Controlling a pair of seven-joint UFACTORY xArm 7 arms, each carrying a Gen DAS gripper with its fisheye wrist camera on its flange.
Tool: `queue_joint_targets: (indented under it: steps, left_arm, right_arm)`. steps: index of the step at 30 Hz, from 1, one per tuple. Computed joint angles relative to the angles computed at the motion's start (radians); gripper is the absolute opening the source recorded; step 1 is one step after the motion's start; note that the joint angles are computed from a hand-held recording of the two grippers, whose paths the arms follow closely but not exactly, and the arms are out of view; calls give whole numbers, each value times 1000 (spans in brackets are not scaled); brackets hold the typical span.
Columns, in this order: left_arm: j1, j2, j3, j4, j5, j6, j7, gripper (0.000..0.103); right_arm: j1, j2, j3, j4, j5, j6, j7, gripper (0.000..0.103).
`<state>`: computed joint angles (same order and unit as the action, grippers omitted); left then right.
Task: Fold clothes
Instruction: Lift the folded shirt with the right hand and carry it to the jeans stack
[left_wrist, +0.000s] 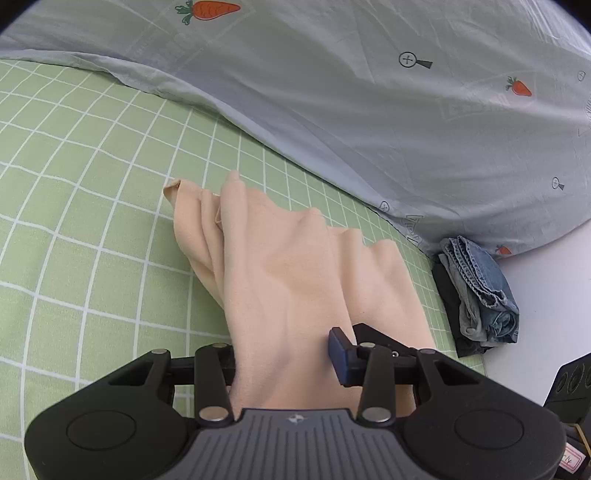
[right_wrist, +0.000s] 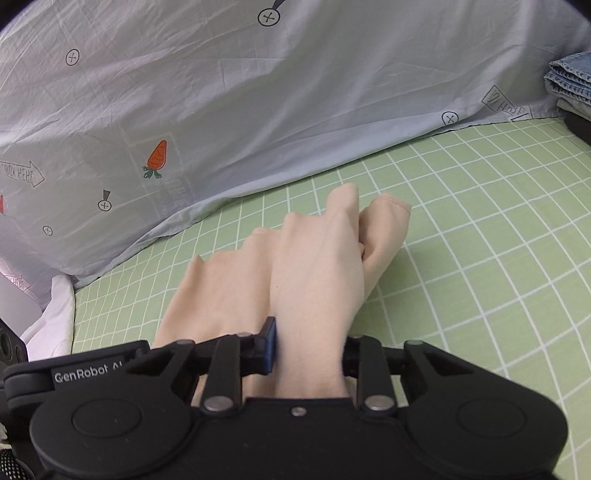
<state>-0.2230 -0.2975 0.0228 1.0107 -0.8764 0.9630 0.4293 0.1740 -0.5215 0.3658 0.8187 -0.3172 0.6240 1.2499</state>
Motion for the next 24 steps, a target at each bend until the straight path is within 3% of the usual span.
queue_joint_targets:
  steps: [6, 10, 13, 18, 21, 24]
  left_arm:
    - [-44, -138, -19, -63, -4, 11, 2, 42]
    - [-107, -216, -71, -95, 24, -62, -18, 42]
    - [-155, -252, -140, -117, 54, -144, -105, 42]
    - [-209, -223, -317, -96, 123, -305, -352, 42]
    - [-222, -110, -443, 4, 195, -401, -537, 42]
    - [-204, 36, -596, 127, 355, -514, -738, 42]
  right_arm:
    - [31, -181, 27, -27, 14, 154, -2, 26]
    - [35, -359, 8, -121, 53, 175, 3, 26]
    - [47, -511, -34, -211, 84, 190, -45, 26]
    - [85, -798, -198, -371, 115, 248, -246, 26]
    - [69, -951, -356, -387, 94, 375, -434, 26]
    - [17, -1041, -525, -344, 20, 468, -649, 26]
